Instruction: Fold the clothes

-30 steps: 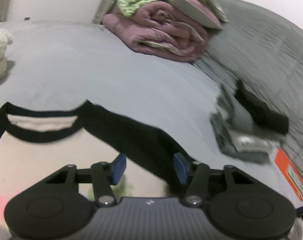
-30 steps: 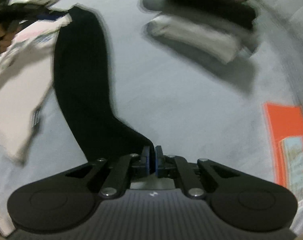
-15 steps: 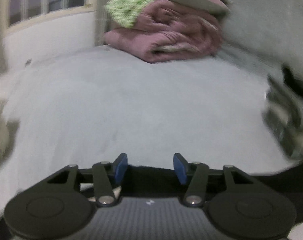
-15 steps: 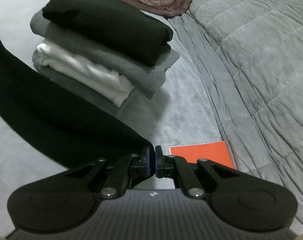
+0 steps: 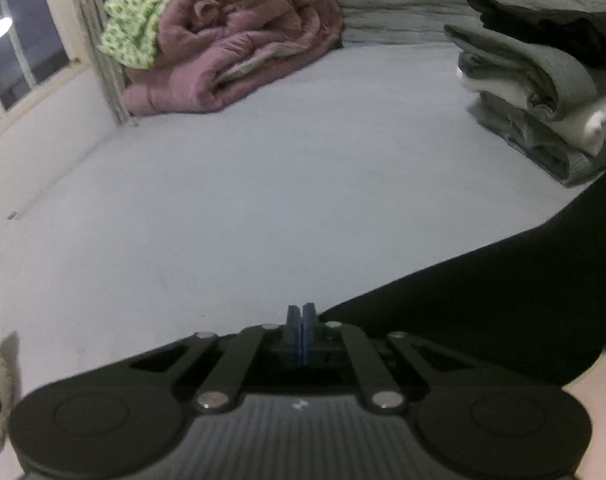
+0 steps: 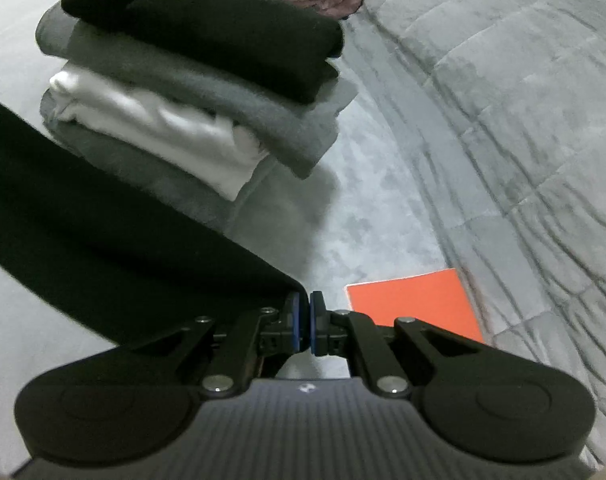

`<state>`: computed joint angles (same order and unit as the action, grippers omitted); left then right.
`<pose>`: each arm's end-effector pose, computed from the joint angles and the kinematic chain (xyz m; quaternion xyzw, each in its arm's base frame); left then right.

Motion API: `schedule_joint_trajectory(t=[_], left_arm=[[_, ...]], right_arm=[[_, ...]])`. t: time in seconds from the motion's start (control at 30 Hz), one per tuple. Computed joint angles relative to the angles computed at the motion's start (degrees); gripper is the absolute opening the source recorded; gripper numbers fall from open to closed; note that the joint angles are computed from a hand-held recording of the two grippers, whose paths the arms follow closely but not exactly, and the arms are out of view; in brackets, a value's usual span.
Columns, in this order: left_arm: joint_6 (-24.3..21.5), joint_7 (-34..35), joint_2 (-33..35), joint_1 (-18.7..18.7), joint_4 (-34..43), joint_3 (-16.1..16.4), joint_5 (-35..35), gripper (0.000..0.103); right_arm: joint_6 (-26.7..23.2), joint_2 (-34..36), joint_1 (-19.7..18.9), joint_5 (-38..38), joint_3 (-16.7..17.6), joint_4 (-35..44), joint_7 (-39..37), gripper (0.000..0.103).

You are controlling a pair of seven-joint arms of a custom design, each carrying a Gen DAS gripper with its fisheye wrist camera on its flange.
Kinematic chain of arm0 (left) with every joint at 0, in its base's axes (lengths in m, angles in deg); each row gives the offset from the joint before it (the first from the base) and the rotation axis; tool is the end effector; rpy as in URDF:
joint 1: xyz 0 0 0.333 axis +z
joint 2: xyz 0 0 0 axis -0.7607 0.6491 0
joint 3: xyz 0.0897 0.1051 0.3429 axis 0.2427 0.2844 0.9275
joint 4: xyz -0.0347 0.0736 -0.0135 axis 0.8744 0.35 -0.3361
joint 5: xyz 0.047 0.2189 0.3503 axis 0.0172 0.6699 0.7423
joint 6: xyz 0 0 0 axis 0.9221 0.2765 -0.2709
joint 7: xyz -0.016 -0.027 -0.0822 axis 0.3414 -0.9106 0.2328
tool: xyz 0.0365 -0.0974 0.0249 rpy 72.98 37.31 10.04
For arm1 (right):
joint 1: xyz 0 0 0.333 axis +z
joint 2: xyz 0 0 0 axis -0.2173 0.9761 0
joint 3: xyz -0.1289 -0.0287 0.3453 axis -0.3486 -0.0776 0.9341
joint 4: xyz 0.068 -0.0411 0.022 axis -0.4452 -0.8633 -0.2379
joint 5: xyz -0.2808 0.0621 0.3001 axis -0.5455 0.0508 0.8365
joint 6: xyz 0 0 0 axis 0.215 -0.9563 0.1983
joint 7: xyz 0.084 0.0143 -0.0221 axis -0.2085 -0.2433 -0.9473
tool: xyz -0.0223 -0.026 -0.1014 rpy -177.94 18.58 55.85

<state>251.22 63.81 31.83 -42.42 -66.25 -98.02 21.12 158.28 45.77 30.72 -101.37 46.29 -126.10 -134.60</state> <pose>0.7353 -0.2665 0.2469 -0.2297 0.8732 -0.3579 0.2380 0.4631 0.4263 0.2806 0.5831 -0.7030 0.4069 0.0172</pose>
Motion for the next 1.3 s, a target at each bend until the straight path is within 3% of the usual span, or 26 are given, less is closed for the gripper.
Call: schedule_joint_trajectory(t=[0.07,0.17,0.23,0.3,0.47,0.57,0.63,0.67,0.7,0.73,0.8,0.87,1.13,1.3], left_arm=[[4.17,-0.92,1.02,2.66,-1.50,-2.94,-0.01,0.000],[14.20,-4.35,2.26,4.25,-3.61,-4.45,1.35,0.000],[18.45,-6.58,3.22,4.05,-3.56,-4.43,1.53,0.000],[17.78,-8.10,3.19,1.81,-2.25,-2.42,0.46,0.000],[12.79,-10.86,2.46,-7.47,2.42,7.19,-4.63,0.000],[10.99,-12.82,1.45,-10.23,3.10,10.77,-4.85,0.002],[11.59,-14.36,0.52,-11.02,2.14,12.25,-4.48,0.009],[11.87,-15.41,0.02,-11.39,1.60,12.86,-4.59,0.021],[12.15,-16.79,-0.35,-10.00,0.55,11.58,-3.69,0.039],[12.42,-18.25,-0.66,-8.23,-0.57,9.93,-2.56,0.043],[13.09,-20.58,-2.27,-7.56,-2.98,10.03,-2.09,0.049],[13.73,-22.86,-3.96,-7.15,-5.34,10.43,-1.74,0.059],[15.37,-30.40,-11.78,-2.72,-16.15,11.75,3.44,0.071],[13.95,-36.49,-14.83,5.86,-21.37,7.83,10.17,0.078]], right_arm=[[-2.31,-0.01,0.99,-0.94,-0.25,0.44,1.23,0.004],[-5.54,0.27,1.72,-2.28,-0.41,1.18,2.31,0.004],[-6.40,0.58,1.64,-2.52,-0.39,1.60,2.96,0.004],[-5.41,1.03,0.82,-1.91,-0.29,1.80,2.97,0.004],[-2.42,3.57,-0.99,0.14,-1.04,2.61,2.30,0.005],[-1.36,5.19,-1.04,0.46,-1.86,3.18,3.14,0.007],[-1.35,6.00,-0.67,0.53,-2.35,3.82,3.89,0.009],[-1.67,6.35,-0.43,0.64,-2.55,4.25,4.14,0.015],[-2.02,6.41,-0.20,0.87,-2.70,4.52,4.58,0.018],[-2.39,6.42,0.01,1.13,-2.81,4.76,5.08,0.020],[-2.95,6.11,0.40,1.59,-2.93,4.96,6.53,0.036],[-2.78,5.10,0.63,1.97,-2.88,4.39,9.10,0.042],[5.40,0.45,0.83,0.70,-2.08,-0.90,31.06,0.055],[10.14,0.50,1.78,-3.19,-2.13,-1.48,46.09,0.057]])
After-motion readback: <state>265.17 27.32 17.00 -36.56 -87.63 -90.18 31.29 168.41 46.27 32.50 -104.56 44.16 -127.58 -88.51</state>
